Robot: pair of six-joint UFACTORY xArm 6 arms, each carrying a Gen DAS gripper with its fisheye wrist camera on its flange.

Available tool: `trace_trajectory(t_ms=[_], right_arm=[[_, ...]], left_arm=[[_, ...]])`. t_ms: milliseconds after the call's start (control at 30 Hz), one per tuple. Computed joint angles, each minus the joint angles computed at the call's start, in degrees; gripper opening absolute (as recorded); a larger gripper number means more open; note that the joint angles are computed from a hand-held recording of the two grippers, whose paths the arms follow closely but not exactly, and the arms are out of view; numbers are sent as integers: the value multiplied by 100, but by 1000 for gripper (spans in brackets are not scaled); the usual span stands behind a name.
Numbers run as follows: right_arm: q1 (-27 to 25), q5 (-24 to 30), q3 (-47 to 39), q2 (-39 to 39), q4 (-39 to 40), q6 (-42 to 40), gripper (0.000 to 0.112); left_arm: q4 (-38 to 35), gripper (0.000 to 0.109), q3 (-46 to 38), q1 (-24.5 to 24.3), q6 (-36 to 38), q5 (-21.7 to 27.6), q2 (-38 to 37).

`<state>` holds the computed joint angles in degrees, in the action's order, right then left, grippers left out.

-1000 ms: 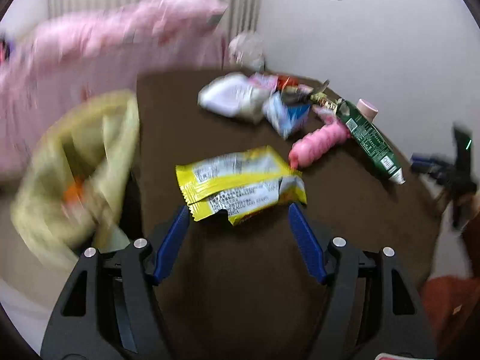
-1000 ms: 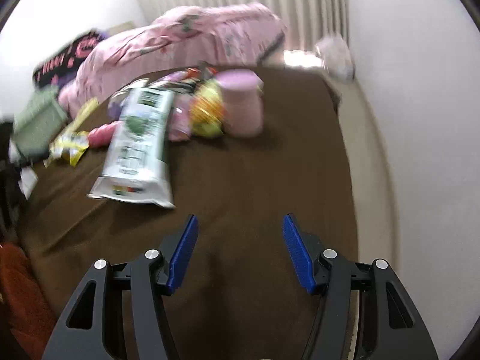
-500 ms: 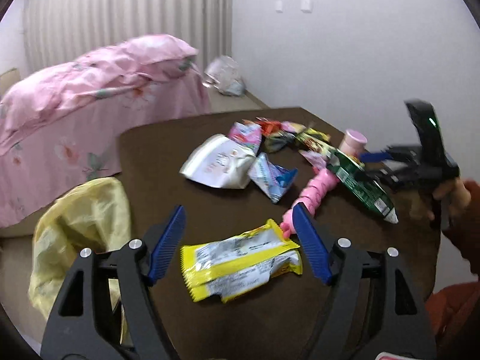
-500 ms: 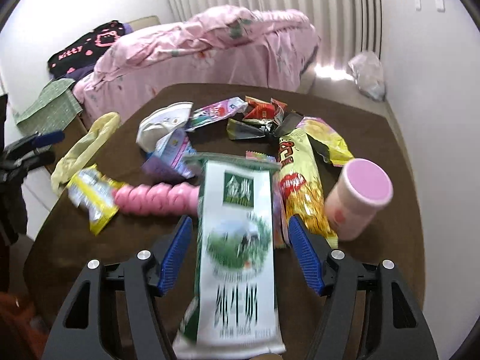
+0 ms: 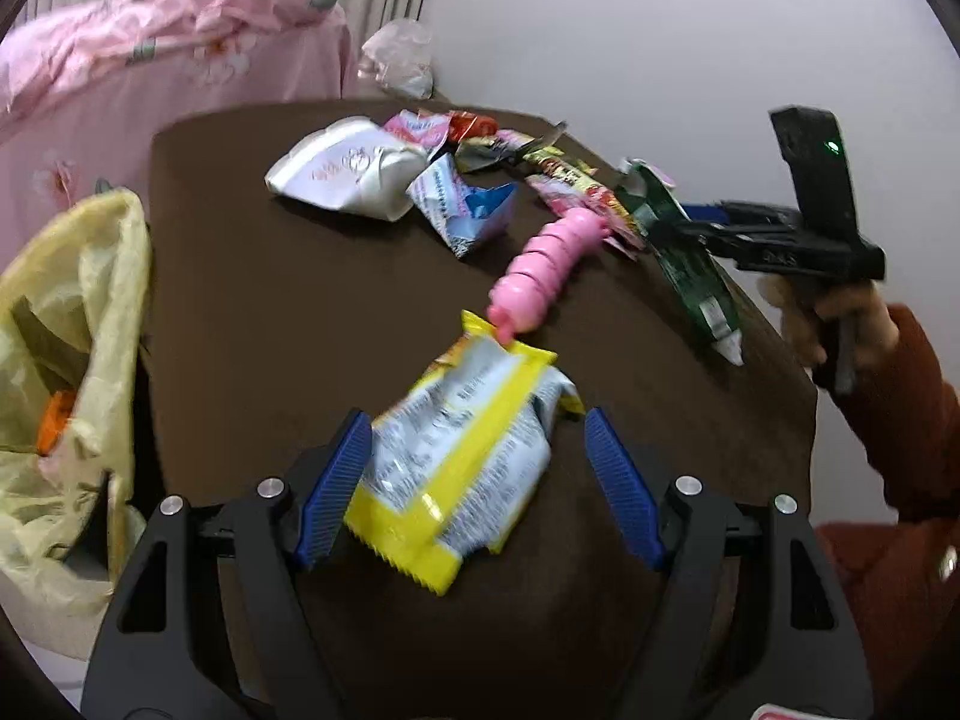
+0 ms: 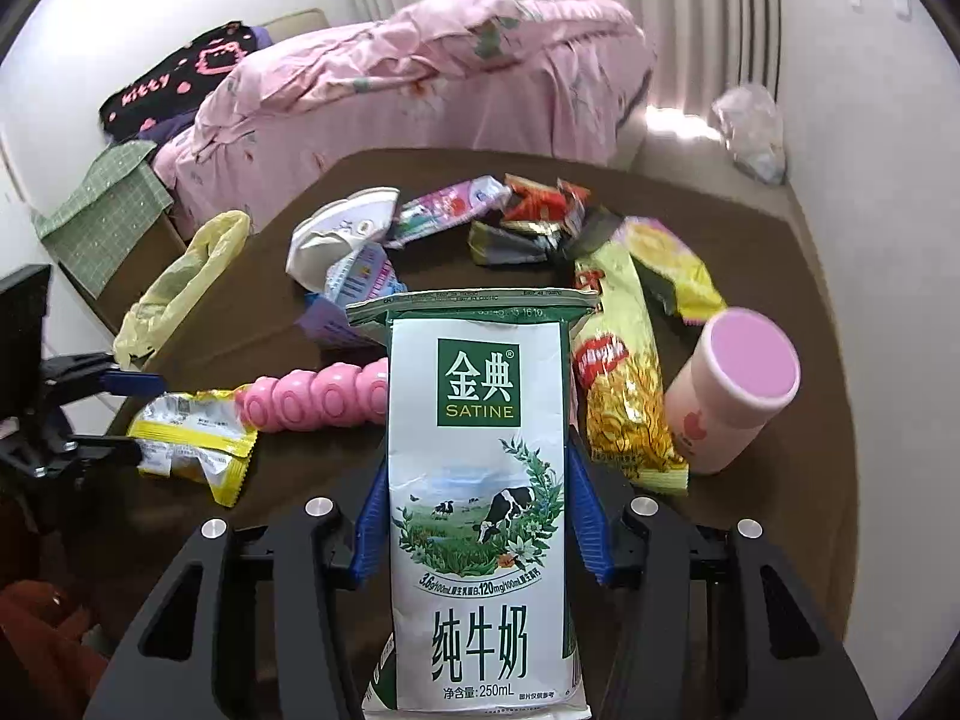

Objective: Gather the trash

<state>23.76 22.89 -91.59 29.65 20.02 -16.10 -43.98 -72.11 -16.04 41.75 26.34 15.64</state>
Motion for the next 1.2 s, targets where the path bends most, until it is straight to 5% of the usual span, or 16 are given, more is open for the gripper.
trace_trajectory(t_ms=[167, 367, 500, 633, 767, 833, 1067, 1200], right_arm=[[148, -635, 575, -410, 332, -286, 48], [303, -1217, 964, -696, 1061, -768, 48], [382, -1580, 1118, -897, 1533, -1253, 48], [465, -1711, 1017, -919, 2094, -1805, 48], [578, -1663, 775, -808, 2367, -2141, 48], [614, -1606, 688, -760, 2268, -2100, 48], [767, -1591, 284, -536, 1640, -1884, 48], [837, -1463, 73, -471, 2057, -2265, 48]], left_arm=[[919, 70, -76, -102, -407, -240, -74], [2473, 68, -1882, -145, -1352, 1085, 1319], [2138, 51, -2037, -62, -1401, 1310, 1415], [1928, 29, -1297, -75, -1432, 689, 884], [1408, 21, -625, -56, -1283, -25, 363], [1434, 6, -418, -59, -1436, -288, 203], [1456, 6, -53, 55, -1767, -1100, -45], [1432, 6, 87, 78, -1780, -1398, -110]])
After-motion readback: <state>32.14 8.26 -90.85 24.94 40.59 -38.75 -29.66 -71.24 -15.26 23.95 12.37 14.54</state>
